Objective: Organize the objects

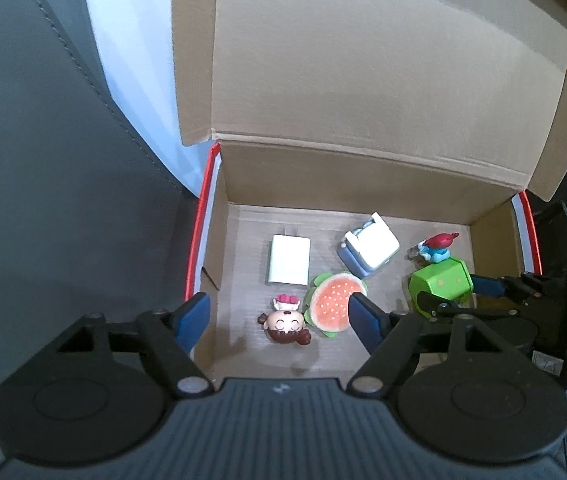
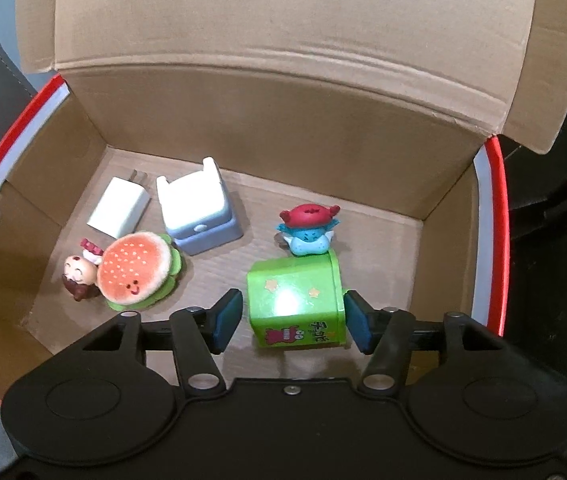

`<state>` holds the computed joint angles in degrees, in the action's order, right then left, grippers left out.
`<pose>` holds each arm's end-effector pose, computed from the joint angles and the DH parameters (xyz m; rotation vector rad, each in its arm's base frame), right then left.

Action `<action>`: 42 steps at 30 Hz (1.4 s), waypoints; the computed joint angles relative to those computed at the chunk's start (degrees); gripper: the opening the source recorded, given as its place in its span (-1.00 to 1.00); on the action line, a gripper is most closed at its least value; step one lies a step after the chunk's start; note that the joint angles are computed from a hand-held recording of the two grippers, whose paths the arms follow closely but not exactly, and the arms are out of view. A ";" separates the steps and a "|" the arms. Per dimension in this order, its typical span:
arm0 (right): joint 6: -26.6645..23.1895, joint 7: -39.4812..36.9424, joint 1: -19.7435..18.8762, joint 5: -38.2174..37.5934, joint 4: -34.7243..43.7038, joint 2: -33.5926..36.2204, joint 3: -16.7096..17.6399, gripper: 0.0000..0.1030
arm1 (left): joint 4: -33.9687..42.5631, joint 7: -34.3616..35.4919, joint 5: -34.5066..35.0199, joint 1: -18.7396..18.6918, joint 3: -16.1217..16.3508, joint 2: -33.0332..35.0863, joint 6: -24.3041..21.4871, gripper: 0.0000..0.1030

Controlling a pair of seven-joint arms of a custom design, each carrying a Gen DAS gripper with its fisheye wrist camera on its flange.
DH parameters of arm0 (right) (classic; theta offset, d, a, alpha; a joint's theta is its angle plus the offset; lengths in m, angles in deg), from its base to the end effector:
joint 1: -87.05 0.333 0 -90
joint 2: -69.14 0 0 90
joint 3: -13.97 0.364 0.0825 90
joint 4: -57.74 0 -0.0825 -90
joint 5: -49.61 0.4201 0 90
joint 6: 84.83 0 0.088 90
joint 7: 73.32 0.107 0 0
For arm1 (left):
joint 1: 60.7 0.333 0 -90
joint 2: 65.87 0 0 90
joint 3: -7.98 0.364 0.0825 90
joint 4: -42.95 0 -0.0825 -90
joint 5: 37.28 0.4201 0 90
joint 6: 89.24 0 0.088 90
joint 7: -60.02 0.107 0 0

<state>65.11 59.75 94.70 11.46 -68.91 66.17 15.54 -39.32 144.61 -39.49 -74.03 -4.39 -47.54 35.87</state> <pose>0.5727 0.1073 0.4754 -1.8690 2.0326 -0.8180 0.6804 -0.3002 0.6002 -1.7332 2.3835 -0.6407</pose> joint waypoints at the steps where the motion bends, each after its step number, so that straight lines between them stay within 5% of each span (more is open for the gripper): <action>1: 0.10 -0.41 0.06 0.56 -0.02 -0.19 -0.01 0.16 | -0.04 0.02 0.01 -0.02 0.00 -0.06 0.06 0.45; 26: 5.10 -7.04 -2.18 14.62 -2.00 -10.74 2.49 1.00 | -1.51 0.84 0.52 0.71 0.19 -5.11 2.76 0.62; 42: 8.54 -1.73 -5.20 15.33 -4.49 -17.19 6.08 1.00 | -3.86 4.20 -3.16 1.65 -0.04 -9.78 4.91 0.66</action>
